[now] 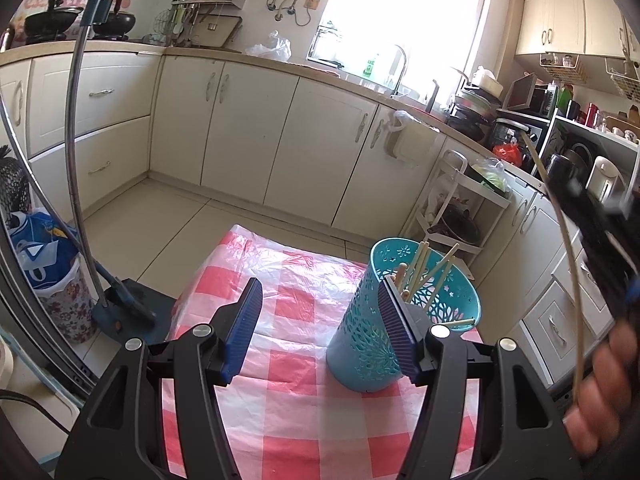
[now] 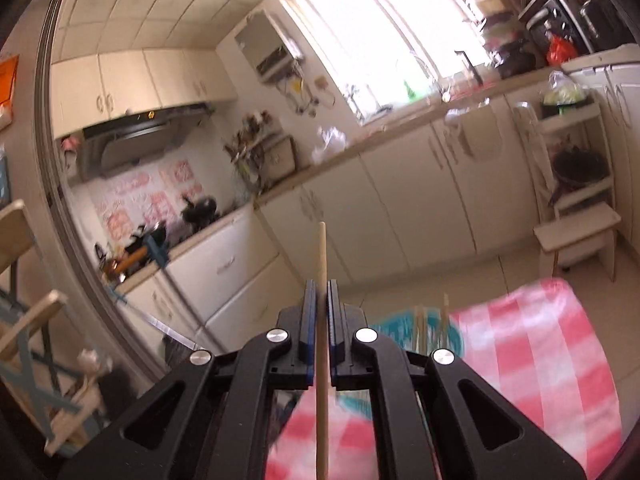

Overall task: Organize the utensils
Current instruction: 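Carry the held chopstick over the teal basket with the right tool, then open the right tool to drop the chopstick into the basket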

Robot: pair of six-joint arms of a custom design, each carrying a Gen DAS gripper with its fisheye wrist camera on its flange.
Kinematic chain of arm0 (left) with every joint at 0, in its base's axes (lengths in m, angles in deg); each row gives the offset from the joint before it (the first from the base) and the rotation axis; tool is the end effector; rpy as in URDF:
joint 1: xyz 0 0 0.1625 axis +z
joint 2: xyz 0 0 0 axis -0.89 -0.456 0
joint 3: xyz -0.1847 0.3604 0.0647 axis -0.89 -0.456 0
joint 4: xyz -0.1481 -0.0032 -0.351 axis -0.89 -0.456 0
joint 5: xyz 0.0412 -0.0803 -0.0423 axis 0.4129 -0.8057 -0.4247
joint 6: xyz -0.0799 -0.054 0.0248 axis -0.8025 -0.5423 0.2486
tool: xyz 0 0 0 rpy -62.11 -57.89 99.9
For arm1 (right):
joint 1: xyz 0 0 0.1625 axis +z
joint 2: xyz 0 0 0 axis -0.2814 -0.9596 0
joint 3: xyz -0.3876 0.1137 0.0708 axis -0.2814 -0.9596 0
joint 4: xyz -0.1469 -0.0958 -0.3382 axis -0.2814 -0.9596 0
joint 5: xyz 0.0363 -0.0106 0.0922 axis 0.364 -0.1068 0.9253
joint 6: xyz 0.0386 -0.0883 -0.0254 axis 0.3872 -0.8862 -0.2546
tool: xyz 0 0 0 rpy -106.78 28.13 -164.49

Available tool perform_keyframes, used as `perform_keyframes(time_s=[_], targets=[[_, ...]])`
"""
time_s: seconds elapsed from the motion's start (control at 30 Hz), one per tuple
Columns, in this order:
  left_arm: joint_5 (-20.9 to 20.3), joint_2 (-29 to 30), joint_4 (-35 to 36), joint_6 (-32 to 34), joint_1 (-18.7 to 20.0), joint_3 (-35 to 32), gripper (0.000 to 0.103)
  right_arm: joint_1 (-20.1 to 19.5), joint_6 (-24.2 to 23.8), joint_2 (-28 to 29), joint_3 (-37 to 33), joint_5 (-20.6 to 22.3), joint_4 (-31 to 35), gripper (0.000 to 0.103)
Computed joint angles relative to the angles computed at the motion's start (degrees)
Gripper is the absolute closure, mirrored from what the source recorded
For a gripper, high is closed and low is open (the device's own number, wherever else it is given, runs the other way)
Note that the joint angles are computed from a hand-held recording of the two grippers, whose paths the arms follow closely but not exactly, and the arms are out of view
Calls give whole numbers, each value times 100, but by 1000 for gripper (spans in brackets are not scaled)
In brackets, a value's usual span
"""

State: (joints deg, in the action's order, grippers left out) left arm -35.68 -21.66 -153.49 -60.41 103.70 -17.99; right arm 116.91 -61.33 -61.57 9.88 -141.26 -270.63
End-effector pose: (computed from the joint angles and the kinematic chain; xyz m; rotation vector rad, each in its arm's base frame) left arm -0.4422 -0.6398 0.1435 0.6746 2.5164 -1.2102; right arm 0.2232 -0.5559 0.5012 0.3876 -2.3330 1.7896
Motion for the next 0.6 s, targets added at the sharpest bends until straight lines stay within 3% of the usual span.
perform_keyframes(time_s=[0.3, 0.6], targets=[[-60, -51, 96, -172, 47, -37, 45, -120, -171, 1366, -1805, -830, -171, 97], [-111, -47, 164, -222, 49, -44, 44, -186, -225, 1423, -1715, -1292, 198, 96]])
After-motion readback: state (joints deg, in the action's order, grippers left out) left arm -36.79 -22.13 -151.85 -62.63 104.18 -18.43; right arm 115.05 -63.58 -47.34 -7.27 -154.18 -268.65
